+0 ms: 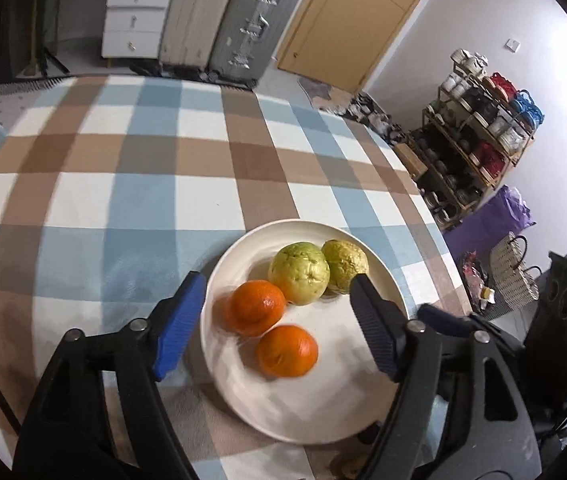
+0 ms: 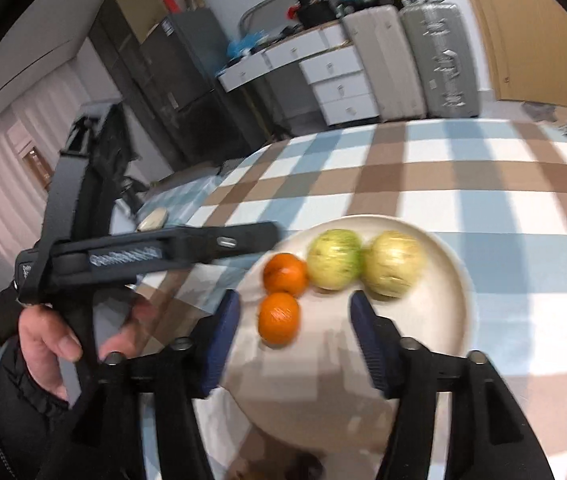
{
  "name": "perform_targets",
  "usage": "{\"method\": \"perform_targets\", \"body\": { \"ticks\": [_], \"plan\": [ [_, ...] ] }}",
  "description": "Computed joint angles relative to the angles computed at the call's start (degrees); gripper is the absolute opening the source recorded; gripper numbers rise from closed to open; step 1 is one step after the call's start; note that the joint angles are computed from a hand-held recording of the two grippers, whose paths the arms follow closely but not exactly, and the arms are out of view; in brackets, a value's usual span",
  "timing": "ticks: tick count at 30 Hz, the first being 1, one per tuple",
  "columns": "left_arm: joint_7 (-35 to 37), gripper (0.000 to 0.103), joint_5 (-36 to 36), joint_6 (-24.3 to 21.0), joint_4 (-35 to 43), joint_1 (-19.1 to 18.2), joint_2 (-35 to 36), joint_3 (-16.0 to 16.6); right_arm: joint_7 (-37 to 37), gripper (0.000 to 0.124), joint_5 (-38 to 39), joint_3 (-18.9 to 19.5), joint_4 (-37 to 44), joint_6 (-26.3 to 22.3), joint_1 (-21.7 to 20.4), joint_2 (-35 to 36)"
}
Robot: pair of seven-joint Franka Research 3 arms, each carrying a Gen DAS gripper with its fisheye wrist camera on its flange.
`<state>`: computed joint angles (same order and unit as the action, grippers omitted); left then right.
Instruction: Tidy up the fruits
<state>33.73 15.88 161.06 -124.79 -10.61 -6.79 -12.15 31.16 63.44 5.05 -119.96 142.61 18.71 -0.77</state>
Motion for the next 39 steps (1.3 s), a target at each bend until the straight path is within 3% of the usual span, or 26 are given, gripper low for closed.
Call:
{"method": "perform_targets", "body": {
  "ticks": [8,14,18,24,32,39],
  "plan": [
    [-16.1,0.081,18.9,-6.5,-5.8,3.0,-13.4,-7.9,-3.5,0.087,6.9,-3.2,-9.5,2.3,-0.8,-11.1],
    [-24.0,0.087,22.3,-14.4,-8.6,1.6,-22.5,-12.8,-6.6,0.095,9.6,-4.6,-15.4,5.3,1.1,-19.0],
    [-30.7,0.102,25.4,-19.2,-10.7,0.3,-27.1,-17.4,-5.7,0.099,8.7,-4.0,-19.1,9.8,2.4,-23.3],
    [-31.1,0.102,23.0,-23.4,-11.2,-6.0,-26.3,-17.8,-3.4,0.102,5.7,-4.7,-24.7,14.5,5.2,-28.9],
    [-34.4,0.102,24.1,-26.7,-10.4,-9.1,-23.6,-19.1,3.7,0.103,-5.0,-5.4,-32.4,16.0,6.4,-35.3],
    [-35.2,0.102,24.3,-26.9,-10.6,-11.5,-21.8,-17.2,8.6,0.103,-10.3,-7.3,-34.6,16.4,7.5,-37.3]
  ]
}}
